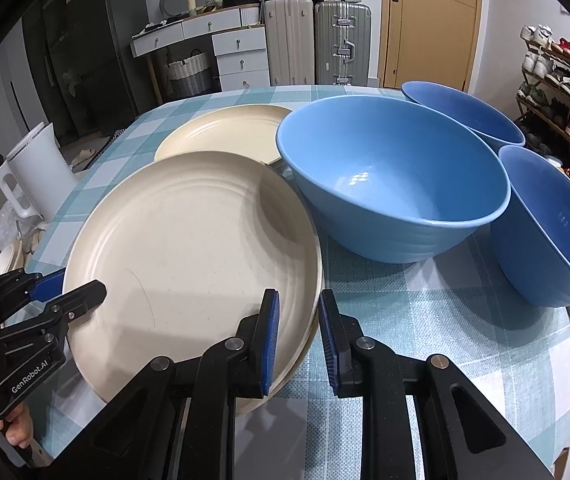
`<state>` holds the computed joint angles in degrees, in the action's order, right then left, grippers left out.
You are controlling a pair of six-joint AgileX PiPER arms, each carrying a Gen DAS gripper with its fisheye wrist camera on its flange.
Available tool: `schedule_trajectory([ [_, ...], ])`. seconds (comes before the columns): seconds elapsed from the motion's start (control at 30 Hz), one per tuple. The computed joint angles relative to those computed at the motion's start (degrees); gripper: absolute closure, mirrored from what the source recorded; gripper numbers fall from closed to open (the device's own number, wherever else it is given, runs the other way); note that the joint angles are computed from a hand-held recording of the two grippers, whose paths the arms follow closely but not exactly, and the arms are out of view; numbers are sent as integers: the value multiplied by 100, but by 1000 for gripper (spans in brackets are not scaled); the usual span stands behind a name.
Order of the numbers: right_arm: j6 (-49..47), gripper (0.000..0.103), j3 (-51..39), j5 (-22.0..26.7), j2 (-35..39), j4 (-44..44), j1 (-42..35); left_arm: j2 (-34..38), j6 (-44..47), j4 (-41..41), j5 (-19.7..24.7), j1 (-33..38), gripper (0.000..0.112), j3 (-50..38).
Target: Organize plates and bowls
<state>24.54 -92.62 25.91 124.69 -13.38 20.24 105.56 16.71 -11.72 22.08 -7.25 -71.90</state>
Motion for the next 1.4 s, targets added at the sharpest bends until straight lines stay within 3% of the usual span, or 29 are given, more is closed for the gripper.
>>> schedule_trajectory([
  [0.37, -28, 81, 149, -133, 15, 47, -39, 114, -1382, 1509, 16, -301, 82, -22],
  [0.63, -342, 80, 95, -94, 39, 359, -101, 138, -889, 940, 89, -192, 79, -77],
  [0.7, -722, 74, 193, -235, -22, 747, -160, 156, -598, 584, 148, -112, 76, -124],
  [0.8, -1054, 57, 351, -445, -134, 1030, -198, 154, -317, 190, 214, -28, 72, -149],
  [0.97, -1470, 37, 507, -618, -316, 1317, -192, 34, -396, 222, 112, 3, 61, -79],
  [1.07, -1954, 20, 831, -1042, -550, 1772, -193, -128, 319, -608, 104, 158, 53, -2],
  [1.17, -2695, 13, 1272, -1580, -875, 2439, -169, -358, 742, -1145, 144, 293, 36, 73],
  [1.27, -2037, 2, 1647, -2035, -1206, 1585, -91, -671, 947, -1445, 49, 377, 31, 218],
  [1.33, -2057, 1, 1720, -2126, -1360, 1499, -94, -815, 1161, -1756, 110, 473, 25, 237],
  [1.4, -2730, 1, 1718, -2104, -1481, 2089, -126, -948, 1381, -2035, 153, 566, 10, 267],
])
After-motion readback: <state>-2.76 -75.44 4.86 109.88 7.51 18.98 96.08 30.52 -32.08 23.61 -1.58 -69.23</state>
